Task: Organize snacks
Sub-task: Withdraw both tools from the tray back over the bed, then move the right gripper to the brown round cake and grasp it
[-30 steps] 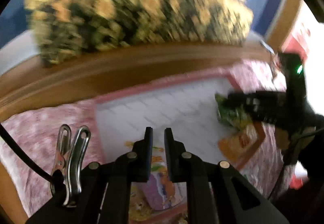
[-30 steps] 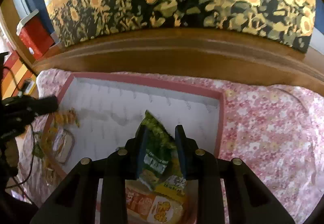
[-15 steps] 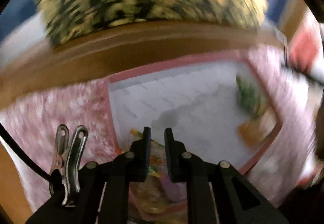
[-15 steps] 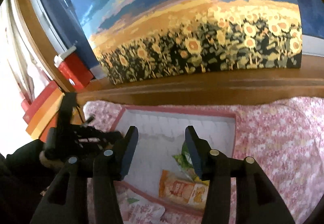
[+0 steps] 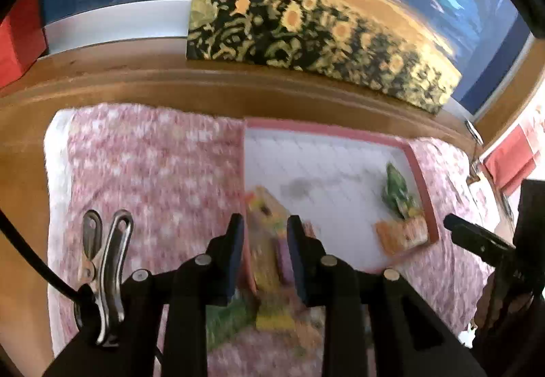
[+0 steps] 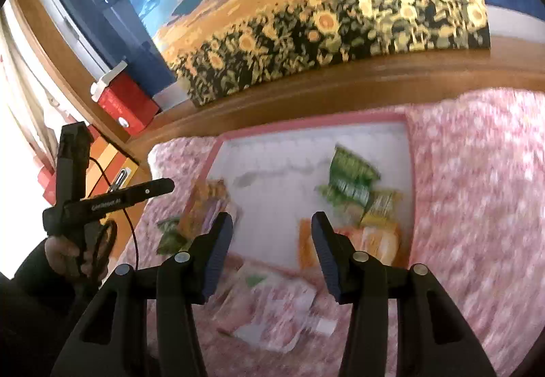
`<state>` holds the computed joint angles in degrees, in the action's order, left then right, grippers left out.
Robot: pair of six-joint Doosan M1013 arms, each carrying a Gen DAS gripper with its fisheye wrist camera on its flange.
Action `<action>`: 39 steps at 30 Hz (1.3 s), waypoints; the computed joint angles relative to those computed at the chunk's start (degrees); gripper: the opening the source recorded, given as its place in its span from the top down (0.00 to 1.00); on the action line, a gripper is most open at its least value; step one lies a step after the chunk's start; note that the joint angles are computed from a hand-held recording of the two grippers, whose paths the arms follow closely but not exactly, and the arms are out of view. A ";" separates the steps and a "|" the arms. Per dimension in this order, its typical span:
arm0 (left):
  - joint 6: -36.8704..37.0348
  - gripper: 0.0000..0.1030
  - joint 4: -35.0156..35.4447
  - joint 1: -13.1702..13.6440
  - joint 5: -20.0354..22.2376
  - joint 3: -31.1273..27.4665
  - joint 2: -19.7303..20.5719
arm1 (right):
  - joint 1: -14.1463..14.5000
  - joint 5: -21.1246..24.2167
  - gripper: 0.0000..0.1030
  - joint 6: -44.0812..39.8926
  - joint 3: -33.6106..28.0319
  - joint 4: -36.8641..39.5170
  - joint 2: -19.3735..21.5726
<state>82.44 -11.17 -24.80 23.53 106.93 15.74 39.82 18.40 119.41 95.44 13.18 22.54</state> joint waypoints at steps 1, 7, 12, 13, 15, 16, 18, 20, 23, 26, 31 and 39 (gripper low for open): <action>-0.23 0.74 0.06 -0.40 -0.33 0.54 -0.30 | 0.40 0.08 0.52 0.48 0.26 -0.12 -0.26; -1.19 0.73 0.05 -2.51 -2.77 4.83 -2.91 | 2.07 0.67 0.52 8.01 0.50 -8.81 -1.59; -3.79 0.73 2.79 -3.54 -6.02 6.90 -4.22 | 3.22 0.75 0.52 12.28 0.78 -14.17 -2.62; -5.24 0.73 4.03 -3.61 -6.47 6.91 -4.24 | 3.37 0.83 0.52 12.53 0.82 -14.48 -2.74; -9.33 0.74 6.79 -3.61 -5.66 6.12 -3.74 | 3.68 1.17 0.52 13.09 0.86 -15.00 -2.92; -8.83 0.75 5.75 -3.46 -5.63 6.07 -3.67 | 3.84 1.42 0.52 13.57 0.87 -15.58 -3.02; -3.73 0.75 -0.12 -3.02 -6.47 6.75 -4.05 | 4.21 1.61 0.52 15.43 1.19 -17.78 -3.44; -2.53 0.74 -1.27 -3.18 -7.06 7.67 -4.63 | 4.43 1.68 0.52 17.58 1.84 -19.06 -3.81; -3.57 0.74 -0.47 -3.64 -6.60 8.86 -5.30 | 4.39 3.68 0.52 17.28 2.29 -15.60 -3.73; -5.96 0.74 3.30 -4.70 -5.93 10.50 -5.98 | 5.06 6.95 0.52 19.56 2.43 -17.34 -3.46; -3.07 0.74 0.82 -5.78 -4.92 12.74 -6.43 | 5.75 10.49 0.52 15.31 2.93 -11.68 -2.44; -6.49 0.74 4.19 -7.09 -2.69 15.25 -6.54 | 5.95 15.54 0.52 10.46 2.62 -5.72 -1.03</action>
<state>75.95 -6.98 -31.90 20.84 122.18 9.21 45.77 33.94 129.87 98.06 7.47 21.51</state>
